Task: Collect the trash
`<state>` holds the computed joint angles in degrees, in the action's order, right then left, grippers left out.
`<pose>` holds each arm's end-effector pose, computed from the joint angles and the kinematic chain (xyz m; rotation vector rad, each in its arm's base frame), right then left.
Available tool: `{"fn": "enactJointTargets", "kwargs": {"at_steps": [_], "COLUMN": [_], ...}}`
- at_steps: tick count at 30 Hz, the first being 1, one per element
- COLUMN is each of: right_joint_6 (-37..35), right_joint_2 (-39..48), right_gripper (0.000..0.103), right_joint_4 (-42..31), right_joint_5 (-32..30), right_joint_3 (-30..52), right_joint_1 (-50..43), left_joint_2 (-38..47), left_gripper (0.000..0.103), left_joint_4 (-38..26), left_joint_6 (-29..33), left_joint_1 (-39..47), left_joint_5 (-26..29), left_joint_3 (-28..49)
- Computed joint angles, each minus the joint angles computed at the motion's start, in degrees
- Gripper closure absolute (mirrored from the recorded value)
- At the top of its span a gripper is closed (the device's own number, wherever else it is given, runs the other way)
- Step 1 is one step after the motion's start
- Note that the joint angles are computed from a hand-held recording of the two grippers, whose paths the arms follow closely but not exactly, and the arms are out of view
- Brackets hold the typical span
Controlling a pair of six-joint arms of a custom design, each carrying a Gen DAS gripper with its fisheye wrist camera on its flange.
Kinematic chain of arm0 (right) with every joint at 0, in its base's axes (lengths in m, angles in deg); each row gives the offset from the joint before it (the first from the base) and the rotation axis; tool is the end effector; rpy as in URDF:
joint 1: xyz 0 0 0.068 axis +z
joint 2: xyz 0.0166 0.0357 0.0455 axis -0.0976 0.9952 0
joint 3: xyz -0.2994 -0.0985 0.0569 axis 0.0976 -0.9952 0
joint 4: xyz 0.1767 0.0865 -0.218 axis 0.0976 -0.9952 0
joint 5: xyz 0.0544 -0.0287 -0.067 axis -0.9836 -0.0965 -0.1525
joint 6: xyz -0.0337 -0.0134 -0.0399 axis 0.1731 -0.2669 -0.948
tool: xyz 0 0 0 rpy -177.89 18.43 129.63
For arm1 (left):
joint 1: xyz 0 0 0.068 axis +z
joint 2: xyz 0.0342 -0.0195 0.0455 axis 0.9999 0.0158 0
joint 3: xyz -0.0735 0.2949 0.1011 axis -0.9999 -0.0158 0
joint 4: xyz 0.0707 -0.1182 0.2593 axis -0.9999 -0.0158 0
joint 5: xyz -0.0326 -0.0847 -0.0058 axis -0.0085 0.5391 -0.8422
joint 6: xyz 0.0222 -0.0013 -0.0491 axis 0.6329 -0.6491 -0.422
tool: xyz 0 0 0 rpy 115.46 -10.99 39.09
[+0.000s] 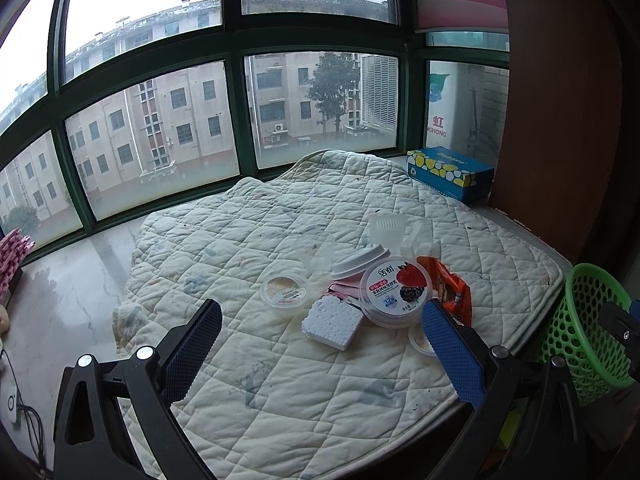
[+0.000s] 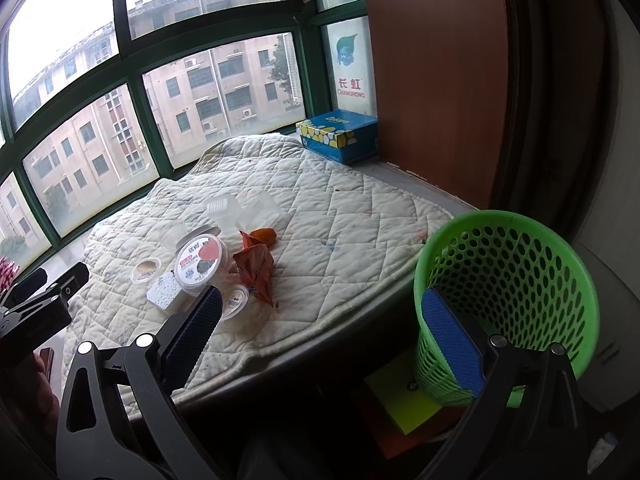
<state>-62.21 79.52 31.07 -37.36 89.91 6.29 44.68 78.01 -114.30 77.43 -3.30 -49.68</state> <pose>0.3135 0.0791 0.1765 -0.5628 2.1788 0.4575 0.1969 -0.0165 0.1790 -0.7265 2.0810 0.4523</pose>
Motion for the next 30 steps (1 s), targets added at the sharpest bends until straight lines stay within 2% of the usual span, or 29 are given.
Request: {"fn": "enactJointTargets", "kwargs": {"at_steps": [9, 18, 30], "right_joint_6": [0.28, 0.29, -0.21], "right_joint_2": [1.08, 3.22, 5.40], "right_gripper": [0.005, 0.005, 0.005], "right_joint_4": [-0.34, -1.50, -2.78], "right_joint_5": [0.53, 1.12, 1.44], "right_joint_3": [1.13, 3.32, 5.48], "right_joint_1": [0.86, 2.06, 4.25], "left_joint_2": [0.94, 3.58, 5.42], "left_gripper": [0.006, 0.006, 0.006], "left_joint_4": [0.84, 3.21, 3.34], "left_joint_6": [0.34, 2.22, 3.05], "left_joint_1": [0.73, 4.38, 7.68], "left_joint_5": [0.57, 3.72, 6.51], "left_joint_3": [0.10, 0.82, 1.53]}}
